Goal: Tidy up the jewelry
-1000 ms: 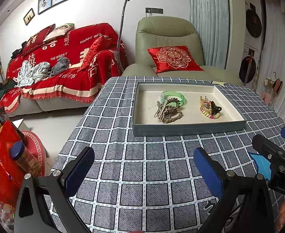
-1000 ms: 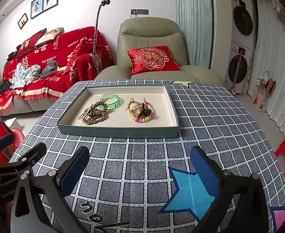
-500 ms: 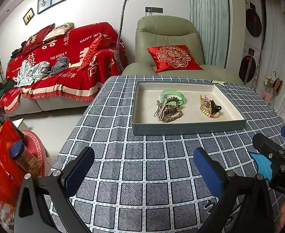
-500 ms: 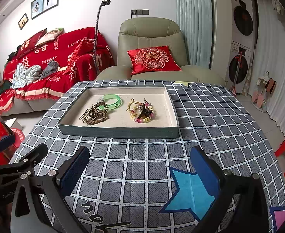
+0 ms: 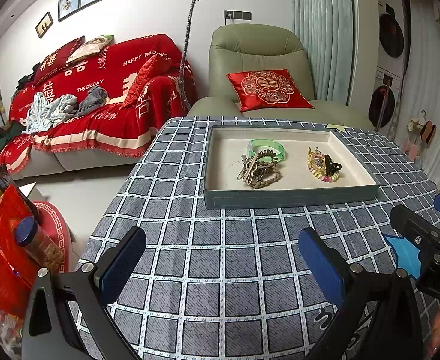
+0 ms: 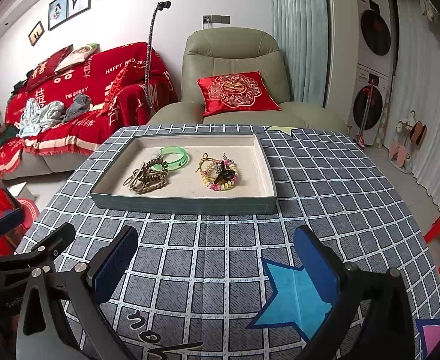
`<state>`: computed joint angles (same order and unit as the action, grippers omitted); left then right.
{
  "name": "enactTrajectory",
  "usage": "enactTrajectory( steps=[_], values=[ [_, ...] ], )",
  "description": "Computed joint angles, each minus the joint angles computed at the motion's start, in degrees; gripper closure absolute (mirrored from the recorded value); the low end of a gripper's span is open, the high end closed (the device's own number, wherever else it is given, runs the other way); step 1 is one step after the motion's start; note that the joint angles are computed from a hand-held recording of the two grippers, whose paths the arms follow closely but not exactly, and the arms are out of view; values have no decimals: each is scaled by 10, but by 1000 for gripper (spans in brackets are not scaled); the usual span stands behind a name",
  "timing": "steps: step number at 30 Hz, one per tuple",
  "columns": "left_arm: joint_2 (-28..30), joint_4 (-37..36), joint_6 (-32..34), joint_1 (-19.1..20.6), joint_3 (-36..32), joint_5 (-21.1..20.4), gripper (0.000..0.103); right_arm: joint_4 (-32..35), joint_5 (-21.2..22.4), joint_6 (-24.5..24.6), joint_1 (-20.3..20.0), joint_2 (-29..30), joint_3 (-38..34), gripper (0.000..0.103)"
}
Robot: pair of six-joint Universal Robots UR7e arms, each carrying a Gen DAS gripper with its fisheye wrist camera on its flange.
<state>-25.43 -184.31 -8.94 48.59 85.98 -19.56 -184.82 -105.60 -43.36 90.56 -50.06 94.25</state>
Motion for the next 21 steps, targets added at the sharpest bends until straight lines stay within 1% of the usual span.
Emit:
enactTrajectory(
  steps=[14, 21],
  values=[
    [-2, 7, -6, 0, 2, 0, 0, 3, 0, 1, 1, -1, 0, 0],
    [-8, 22, -22, 2, 6, -11, 0, 2, -2, 2, 4, -1, 3, 0]
  ],
)
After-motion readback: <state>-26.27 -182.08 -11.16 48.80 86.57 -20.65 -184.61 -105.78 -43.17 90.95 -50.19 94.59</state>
